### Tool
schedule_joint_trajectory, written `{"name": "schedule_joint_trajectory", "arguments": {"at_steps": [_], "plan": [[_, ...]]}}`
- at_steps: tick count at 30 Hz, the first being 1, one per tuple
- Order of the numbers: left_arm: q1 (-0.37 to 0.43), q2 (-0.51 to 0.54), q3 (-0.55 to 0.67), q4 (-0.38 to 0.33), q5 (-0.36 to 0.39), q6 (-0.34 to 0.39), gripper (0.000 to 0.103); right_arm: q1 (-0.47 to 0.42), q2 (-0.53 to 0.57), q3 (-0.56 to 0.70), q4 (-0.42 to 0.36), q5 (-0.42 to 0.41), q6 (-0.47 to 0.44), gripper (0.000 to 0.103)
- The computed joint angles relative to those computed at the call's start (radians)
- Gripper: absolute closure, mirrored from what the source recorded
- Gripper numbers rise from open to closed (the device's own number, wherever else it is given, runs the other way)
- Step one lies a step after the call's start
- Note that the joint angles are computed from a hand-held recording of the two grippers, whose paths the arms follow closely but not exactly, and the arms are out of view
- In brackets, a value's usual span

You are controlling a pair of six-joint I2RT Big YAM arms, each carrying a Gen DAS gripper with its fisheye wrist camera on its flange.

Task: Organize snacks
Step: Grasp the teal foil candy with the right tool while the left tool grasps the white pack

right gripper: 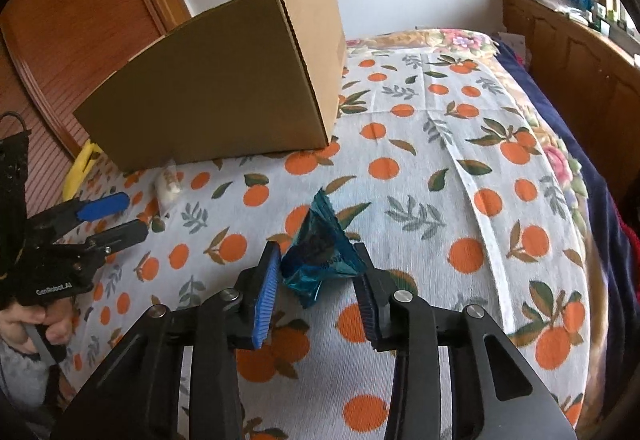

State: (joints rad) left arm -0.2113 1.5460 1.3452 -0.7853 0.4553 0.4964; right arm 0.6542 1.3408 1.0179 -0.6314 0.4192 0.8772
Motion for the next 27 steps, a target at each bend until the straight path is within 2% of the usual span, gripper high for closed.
{"name": "schedule_joint_trajectory", "arguments": {"at_steps": [2, 6, 11, 19, 25, 27], "plan": [[-0.010, 0.004, 0.007, 0.010, -0.008, -0.021, 0.035, -0.002, -0.003, -0.007, 0.014, -0.001, -0.008, 0.066], [-0.026, 0.026, 0.038, 0.005, -0.019, -0.069, 0.035, -0.008, -0.014, -0.027, 0.051, -0.019, -0.006, 0.074], [-0.047, 0.063, 0.083, -0.008, -0.048, -0.153, 0.035, -0.007, -0.024, -0.040, 0.074, -0.024, -0.007, 0.075], [-0.083, 0.103, 0.133, -0.059, -0.087, -0.230, 0.035, -0.006, -0.033, -0.049, 0.083, -0.013, 0.009, 0.075], [-0.112, 0.113, 0.138, -0.036, -0.155, -0.278, 0.035, -0.001, -0.038, -0.053, 0.096, 0.000, 0.010, 0.075], [-0.123, 0.108, 0.127, -0.016, -0.186, -0.277, 0.039, 0.000, -0.040, -0.056, 0.102, 0.002, 0.009, 0.075]]}}
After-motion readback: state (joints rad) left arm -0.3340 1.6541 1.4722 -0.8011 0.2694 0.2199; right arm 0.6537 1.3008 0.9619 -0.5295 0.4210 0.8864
